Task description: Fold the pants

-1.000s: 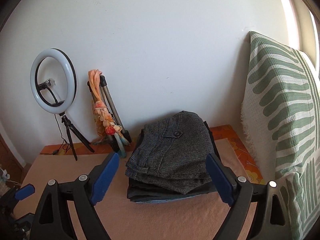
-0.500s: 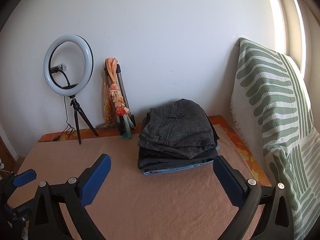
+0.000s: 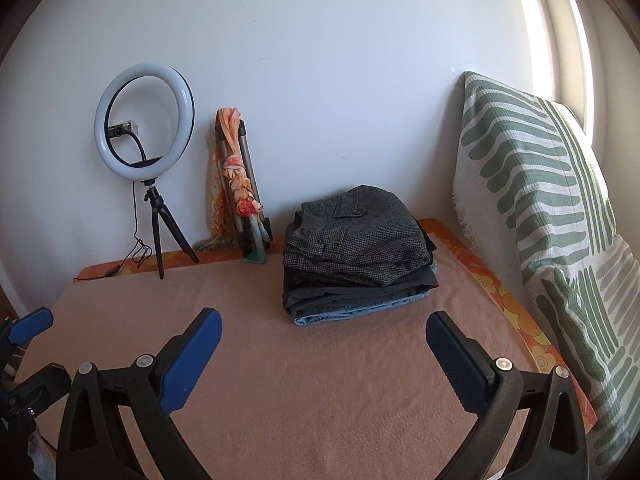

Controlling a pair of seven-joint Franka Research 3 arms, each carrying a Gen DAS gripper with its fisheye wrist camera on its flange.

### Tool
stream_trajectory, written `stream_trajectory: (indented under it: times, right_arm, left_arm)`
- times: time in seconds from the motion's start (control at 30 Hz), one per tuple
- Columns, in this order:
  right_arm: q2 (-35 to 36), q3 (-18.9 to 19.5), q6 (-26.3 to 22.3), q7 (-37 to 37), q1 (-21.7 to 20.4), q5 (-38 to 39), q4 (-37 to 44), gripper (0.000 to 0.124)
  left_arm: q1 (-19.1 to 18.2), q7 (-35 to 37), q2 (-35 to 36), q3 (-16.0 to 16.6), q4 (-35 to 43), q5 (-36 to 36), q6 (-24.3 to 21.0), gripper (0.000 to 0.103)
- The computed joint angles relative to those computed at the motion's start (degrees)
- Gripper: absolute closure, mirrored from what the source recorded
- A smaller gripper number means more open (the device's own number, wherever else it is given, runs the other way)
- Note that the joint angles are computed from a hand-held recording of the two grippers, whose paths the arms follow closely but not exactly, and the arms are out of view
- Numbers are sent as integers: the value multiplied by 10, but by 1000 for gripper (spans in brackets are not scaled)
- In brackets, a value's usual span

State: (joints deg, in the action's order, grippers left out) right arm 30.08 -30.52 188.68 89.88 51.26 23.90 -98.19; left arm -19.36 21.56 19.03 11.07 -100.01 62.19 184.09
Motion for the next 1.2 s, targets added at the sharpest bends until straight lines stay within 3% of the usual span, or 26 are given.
stream_trajectory:
  times: [0.07, 0.13, 0.67, 0.97, 1.2]
  right_arm:
    - [1, 8, 9, 0, -6, 3, -1, 21]
    - [7, 2, 16, -1, 0, 16, 1, 21]
    - [22, -14, 30, -41, 25, 99, 13, 21]
    - [26, -21, 29, -47, 32, 109, 14, 21]
    - [27, -23, 31, -53, 36, 113, 13, 21]
  left_arm:
    - [-39, -64, -2, 45, 7, 55, -18, 1]
    - [-46, -103, -3, 53, 13, 97, -31, 1]
    - [52, -81, -16, -73, 2, 118, -84, 1]
    - [77, -80, -21, -98, -4, 121, -88, 1]
    - [77, -69, -21, -100, -7, 113, -87, 1]
